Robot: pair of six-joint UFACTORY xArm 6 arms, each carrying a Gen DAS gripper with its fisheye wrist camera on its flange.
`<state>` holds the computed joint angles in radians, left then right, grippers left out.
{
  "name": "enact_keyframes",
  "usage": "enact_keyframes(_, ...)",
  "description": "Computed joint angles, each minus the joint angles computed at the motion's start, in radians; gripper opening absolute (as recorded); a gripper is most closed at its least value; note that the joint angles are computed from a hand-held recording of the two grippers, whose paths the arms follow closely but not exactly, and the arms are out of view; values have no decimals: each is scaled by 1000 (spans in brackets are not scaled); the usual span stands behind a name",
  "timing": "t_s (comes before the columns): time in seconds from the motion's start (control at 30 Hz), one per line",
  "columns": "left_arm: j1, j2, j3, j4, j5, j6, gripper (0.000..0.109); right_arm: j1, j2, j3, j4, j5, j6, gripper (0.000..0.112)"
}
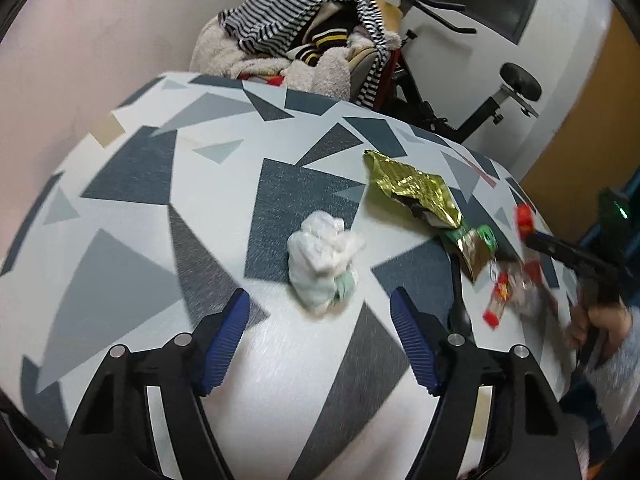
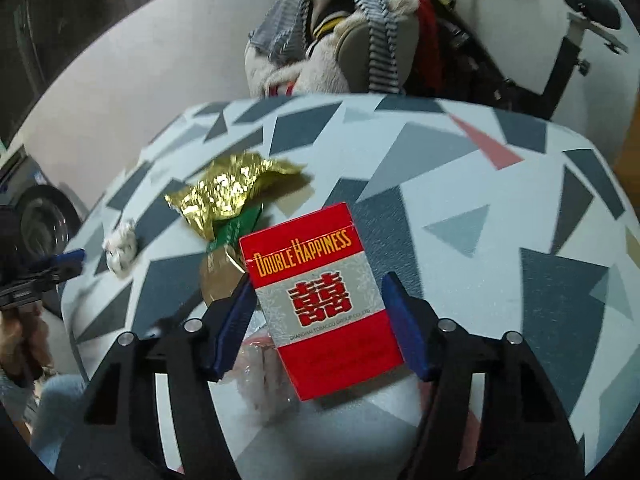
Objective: Collect trash
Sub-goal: 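Grasp the red Double Happiness pack with the right gripper while the left gripper grasps the white tissue, then carry the red pack and tissue over the brown bin and open both grippers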
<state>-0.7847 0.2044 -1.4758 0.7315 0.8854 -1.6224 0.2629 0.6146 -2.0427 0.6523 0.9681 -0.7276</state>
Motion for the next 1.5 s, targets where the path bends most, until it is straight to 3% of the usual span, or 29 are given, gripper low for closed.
enact_keyframes(0.2, 41, 114, -145, -63, 38, 120, 70, 6, -96, 132, 5, -120, -52, 63)
enact_keyframes(0.37, 64, 167, -202, -122, 54, 158, 70, -1, -160, 217, 38, -157, -87, 62)
enact_keyframes(0.4, 67, 169, -201, -128, 51, 155, 69, -1, -174, 236, 43, -163, -95, 62)
enact_keyframes(0.47, 73, 170, -195, -148, 43, 158, 44, -3, -198, 266, 48, -169, -106, 62)
enact_keyframes(0.63, 60, 139, -162, -130, 30, 145, 44, -4, -257, 337, 45, -181, -112, 62)
enact_keyframes(0.97, -59, 78, -186, -64, 117, 123, 44, -12, -429, 519, 86, -199, -165, 61)
enact_keyframes(1.2, -169, 94, -251, -24, 195, 136, 44, -29, -566, 667, 136, -193, -212, 61)
enact_keyframes(1.5, -293, 124, -302, 33, 234, 94, 44, -50, -740, 863, 197, -174, -280, 61)
